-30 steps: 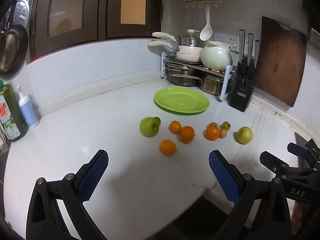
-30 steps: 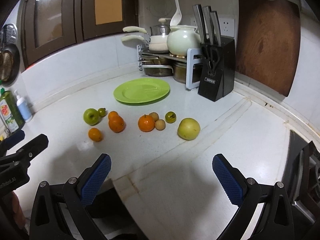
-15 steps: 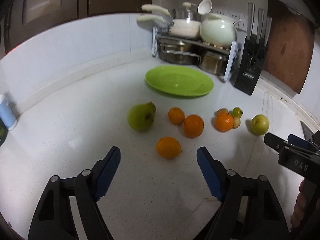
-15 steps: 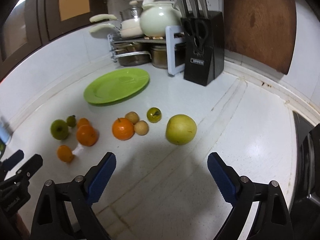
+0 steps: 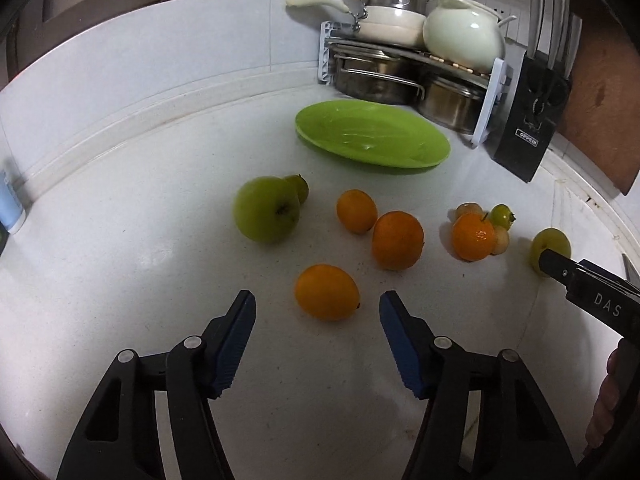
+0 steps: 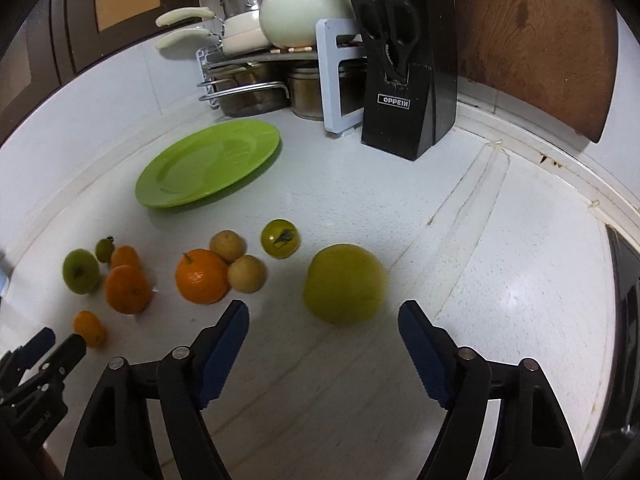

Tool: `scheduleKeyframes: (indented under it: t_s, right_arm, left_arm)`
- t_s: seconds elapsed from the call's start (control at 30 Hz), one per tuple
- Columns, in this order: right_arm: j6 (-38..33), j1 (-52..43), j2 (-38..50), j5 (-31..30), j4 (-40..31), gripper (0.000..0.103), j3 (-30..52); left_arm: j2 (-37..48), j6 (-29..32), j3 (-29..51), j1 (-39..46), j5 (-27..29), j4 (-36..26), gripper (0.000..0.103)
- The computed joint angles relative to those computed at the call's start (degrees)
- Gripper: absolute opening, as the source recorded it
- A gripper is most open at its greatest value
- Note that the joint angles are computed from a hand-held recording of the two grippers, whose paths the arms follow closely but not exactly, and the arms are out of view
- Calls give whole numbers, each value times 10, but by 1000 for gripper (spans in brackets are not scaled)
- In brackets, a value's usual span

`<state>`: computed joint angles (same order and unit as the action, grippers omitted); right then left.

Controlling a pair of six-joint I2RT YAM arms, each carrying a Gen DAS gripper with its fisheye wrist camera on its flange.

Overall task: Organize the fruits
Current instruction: 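Grasp the mandarin orange with the left tool while the right tool grasps the yellow-green pear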

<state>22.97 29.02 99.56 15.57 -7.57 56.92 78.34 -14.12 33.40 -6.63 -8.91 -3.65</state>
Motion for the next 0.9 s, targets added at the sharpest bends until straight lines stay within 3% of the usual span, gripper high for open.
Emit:
scheduleKeyframes:
  t_s: [0.63,0.77,0.9]
  right_arm:
    - [-33,-35,56,-46,-4,60,49]
    - [-38,-35,56,-39,-4,53,50]
    - [-41,-37,56,-41,1,53,46]
  left_arm:
    - [68,-24,52,-17,-23,-13,39]
    - [71,-24,55,-19,-26,-15,38]
    - [70,-22,56,-20,-23,-20,38]
